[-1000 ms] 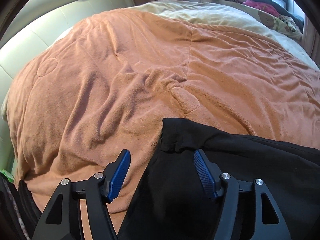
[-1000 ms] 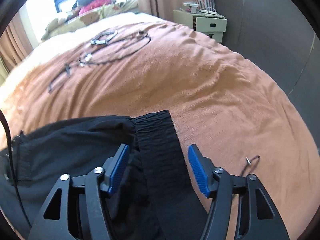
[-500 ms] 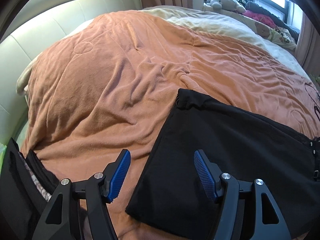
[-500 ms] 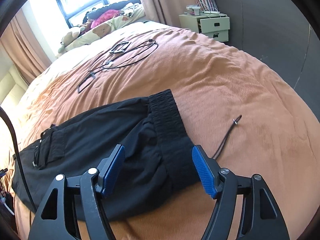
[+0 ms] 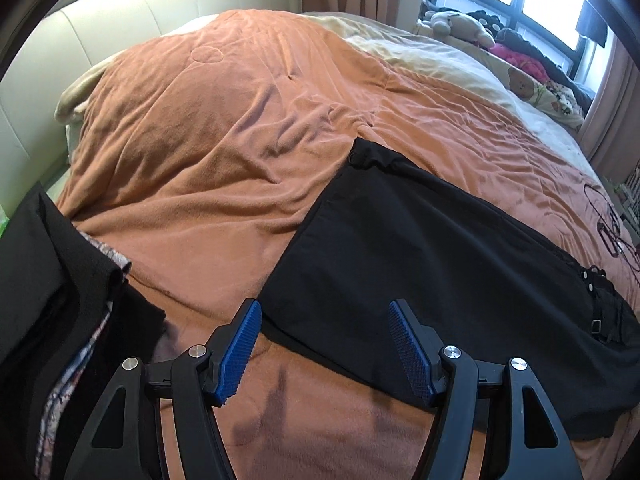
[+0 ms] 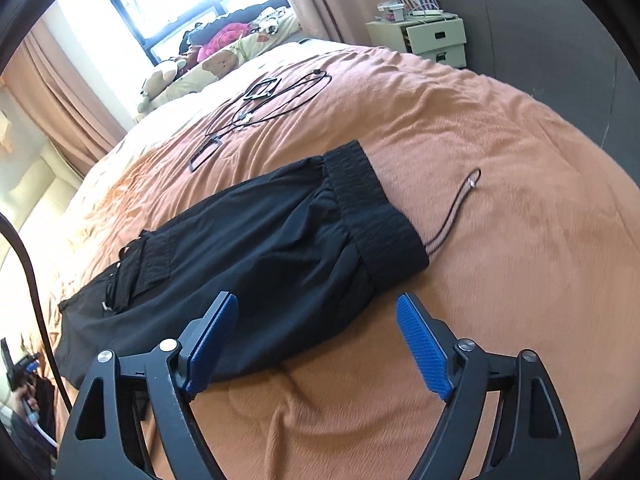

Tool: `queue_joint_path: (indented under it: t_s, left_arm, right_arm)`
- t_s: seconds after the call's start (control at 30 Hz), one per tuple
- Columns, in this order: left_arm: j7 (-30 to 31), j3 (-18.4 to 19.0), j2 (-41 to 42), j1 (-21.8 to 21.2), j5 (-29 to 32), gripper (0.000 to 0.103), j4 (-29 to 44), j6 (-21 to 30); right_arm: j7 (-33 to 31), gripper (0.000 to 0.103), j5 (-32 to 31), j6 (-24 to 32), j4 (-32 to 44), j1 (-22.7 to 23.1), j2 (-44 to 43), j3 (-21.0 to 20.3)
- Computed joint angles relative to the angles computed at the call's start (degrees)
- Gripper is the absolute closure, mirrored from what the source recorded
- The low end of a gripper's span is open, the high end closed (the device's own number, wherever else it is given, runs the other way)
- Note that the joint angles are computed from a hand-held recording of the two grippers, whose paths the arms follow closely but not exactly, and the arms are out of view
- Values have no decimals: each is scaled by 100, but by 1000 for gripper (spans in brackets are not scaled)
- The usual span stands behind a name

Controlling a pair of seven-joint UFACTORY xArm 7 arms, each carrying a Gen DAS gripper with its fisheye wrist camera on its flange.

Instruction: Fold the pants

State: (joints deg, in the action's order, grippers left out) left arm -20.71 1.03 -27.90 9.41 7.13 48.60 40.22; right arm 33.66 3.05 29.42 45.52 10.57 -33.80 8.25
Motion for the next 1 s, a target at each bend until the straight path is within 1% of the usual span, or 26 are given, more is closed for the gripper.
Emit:
queue_joint_path:
  t_s: [0.07,0.17,0.23,0.33,0.37,0.4,0.47,0.5,0.6,0.67,0.93,1.0]
  left_arm:
    - [-22,36,-139,-45,-114,35,-165,-19]
    - [27,118,-292,-134,-337,35,-389,-39]
    - [47,148,-361,-160,-442,35,-507,-24]
    - [132,240,-476,-227,-661,36,-679,-73]
    - [151,266,-510,-235,-725,36,-740,-98]
    - [161,290,-527,-237,-787,38,-779,-112]
    - [195,395,-544,-270,-995,41,-878,-170]
    - [208,435,-555,-285,-1095,44,-925,-194]
    - [128,447,-576,-229,-1264,50,-1042,-278]
    - [95,516,-601,-249,-1444,51,-1160,-451]
    - [110,681,-319,-298,-1916,51,-1267,-819]
    - [156,708,-175,-323,-1993,51,-1228,-887]
  right_arm:
    - [118,22,61,-11,-114,20,-95,40]
    - [389,22,213,-173,-349,70,-262,87]
    - [543,22,375,-456,-569,165,-360,60]
    - [590,22,624,-802,-805,389,-339,-100]
    - [594,27,670,-882,-850,434,-303,-126]
    - [542,36,749,-951,-871,533,-229,-211]
    - [436,43,899,-1054,-882,687,-111,-361]
    - [413,44,960,-1128,-875,729,-27,-387]
    - [301,44,1146,-1298,-858,841,159,-528]
    - [213,44,1308,-1409,-815,938,316,-643]
    - [121,44,1421,-1584,-687,842,572,-621]
    - [214,44,1374,-1608,-697,761,575,-500]
